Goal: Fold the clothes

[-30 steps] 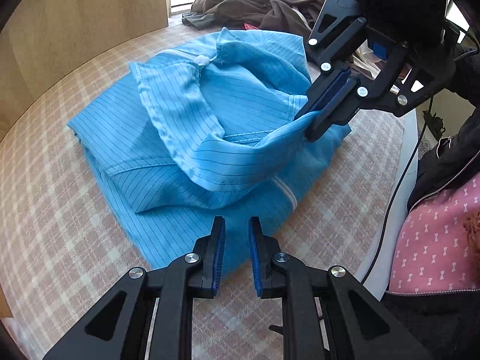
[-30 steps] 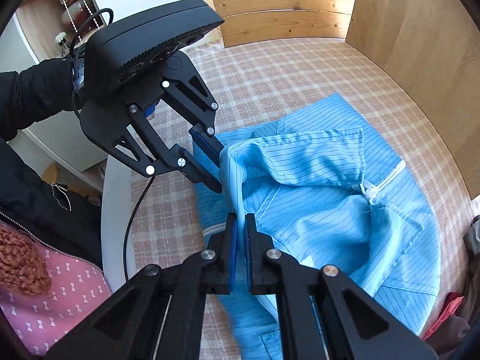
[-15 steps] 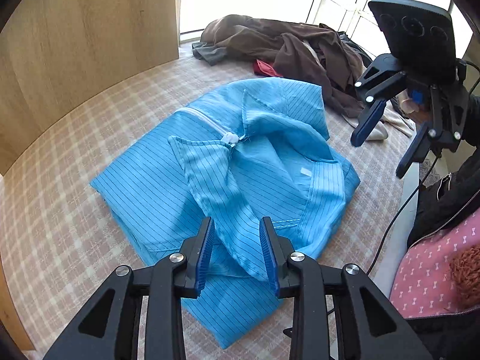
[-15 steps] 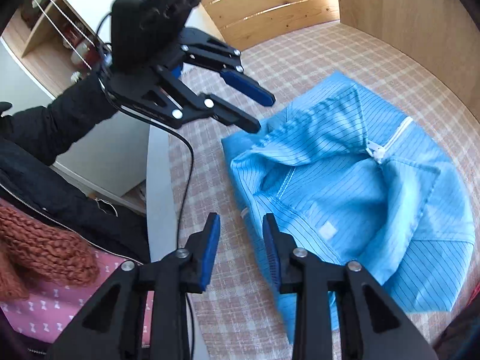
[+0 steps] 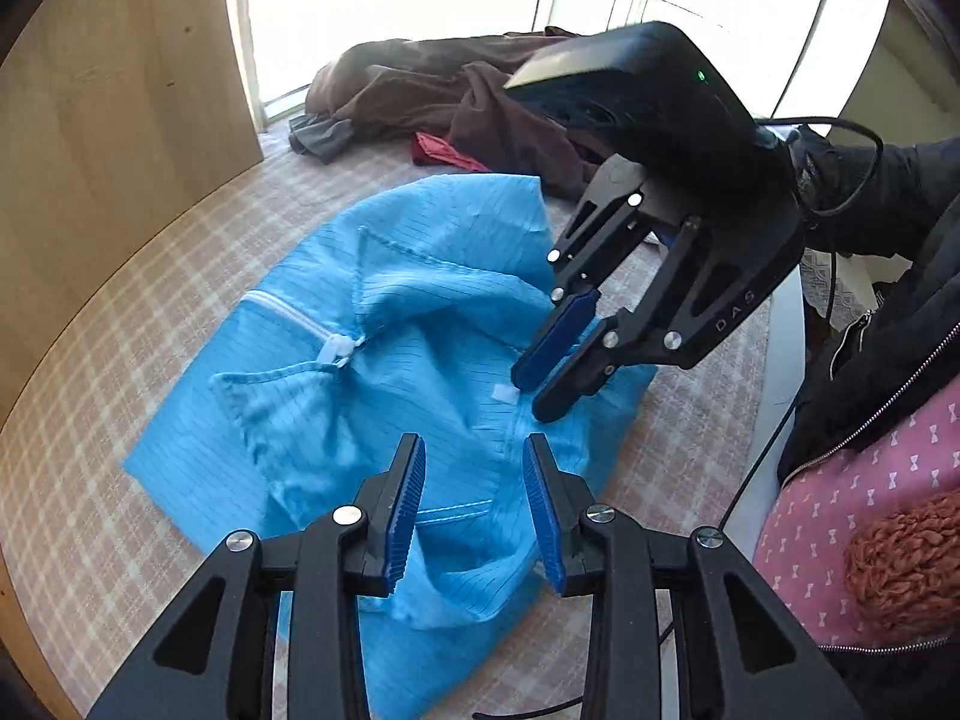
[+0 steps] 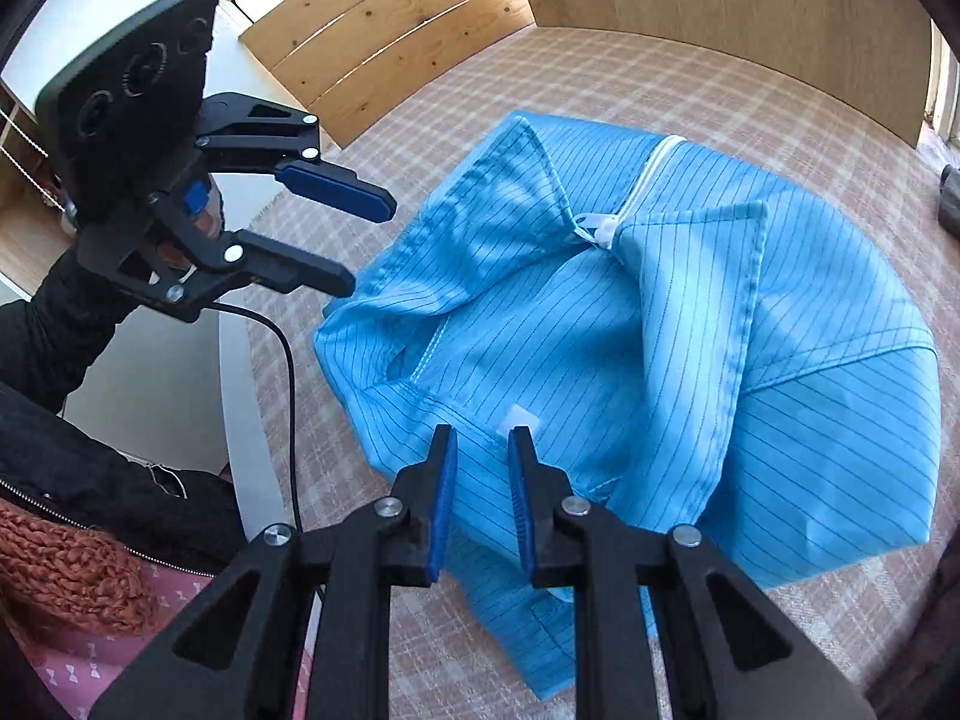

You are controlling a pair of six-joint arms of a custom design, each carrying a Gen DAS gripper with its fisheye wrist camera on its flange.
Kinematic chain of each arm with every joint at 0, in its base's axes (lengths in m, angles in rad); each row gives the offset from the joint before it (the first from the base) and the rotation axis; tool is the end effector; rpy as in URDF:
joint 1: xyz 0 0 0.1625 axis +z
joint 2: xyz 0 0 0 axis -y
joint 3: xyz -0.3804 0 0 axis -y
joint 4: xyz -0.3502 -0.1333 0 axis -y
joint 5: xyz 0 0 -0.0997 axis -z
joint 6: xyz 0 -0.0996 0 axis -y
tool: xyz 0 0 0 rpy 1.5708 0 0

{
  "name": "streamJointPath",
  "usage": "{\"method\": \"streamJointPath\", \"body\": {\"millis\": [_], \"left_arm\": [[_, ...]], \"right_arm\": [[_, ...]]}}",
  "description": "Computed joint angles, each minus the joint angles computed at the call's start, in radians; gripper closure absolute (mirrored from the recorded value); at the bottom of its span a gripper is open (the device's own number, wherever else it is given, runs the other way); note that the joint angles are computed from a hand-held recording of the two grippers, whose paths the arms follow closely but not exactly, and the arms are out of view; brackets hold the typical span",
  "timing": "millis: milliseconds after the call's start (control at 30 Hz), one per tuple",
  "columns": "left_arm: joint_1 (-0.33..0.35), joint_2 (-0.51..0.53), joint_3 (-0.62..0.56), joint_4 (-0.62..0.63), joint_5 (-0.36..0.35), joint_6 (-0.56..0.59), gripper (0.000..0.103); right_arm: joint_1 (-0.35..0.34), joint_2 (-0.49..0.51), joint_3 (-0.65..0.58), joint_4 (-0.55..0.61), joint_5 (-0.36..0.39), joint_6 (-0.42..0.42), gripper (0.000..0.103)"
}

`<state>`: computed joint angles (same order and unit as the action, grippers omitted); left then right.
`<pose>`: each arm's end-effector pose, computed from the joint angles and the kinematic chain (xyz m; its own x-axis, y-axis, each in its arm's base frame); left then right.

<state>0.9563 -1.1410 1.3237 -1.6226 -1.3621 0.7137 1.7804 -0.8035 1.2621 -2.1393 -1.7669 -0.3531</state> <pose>-0.2138 -0.5700 0.3351 -0.2183 0.9734 -0.0698 0.9452 0.2287 0.2331 0.2545 -0.6491 0.1951 -0.8328 -0.5081 0.2197 -0.5274 0.8489 -0.0359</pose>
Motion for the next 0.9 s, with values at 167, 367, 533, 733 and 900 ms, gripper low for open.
{"method": "streamJointPath", "body": {"millis": [167,367,533,733,900], "left_arm": [[-0.042,-0.059,0.08,0.072,0.044,0.109,0.063],[-0.037,-0.004,0.082,0.06,0.182,0.063,0.099],[-0.039,-0.033,0.057,0.027,0.173,0.061,0.099],[-0.035,-0.054,0.074,-0.025,0.209,0.041,0.099],[-0.024,-0.087,0.123,-0.039,0.209,0.052,0.099]], "right_arm": [[0.006,-0.079,0.035,0.046,0.02,-0.023,0.083],[0.031,-0.106,0.07,0.085,-0.117,-0.093,0.081],[0.067,-0.096,0.055,0.079,-0.17,-0.208,0.072],[0.104,-0.022,-0.002,0.053,-0.252,-0.391,0.06],[0.098,0.08,-0.072,0.002,-0.331,-0.379,0.082]]}}
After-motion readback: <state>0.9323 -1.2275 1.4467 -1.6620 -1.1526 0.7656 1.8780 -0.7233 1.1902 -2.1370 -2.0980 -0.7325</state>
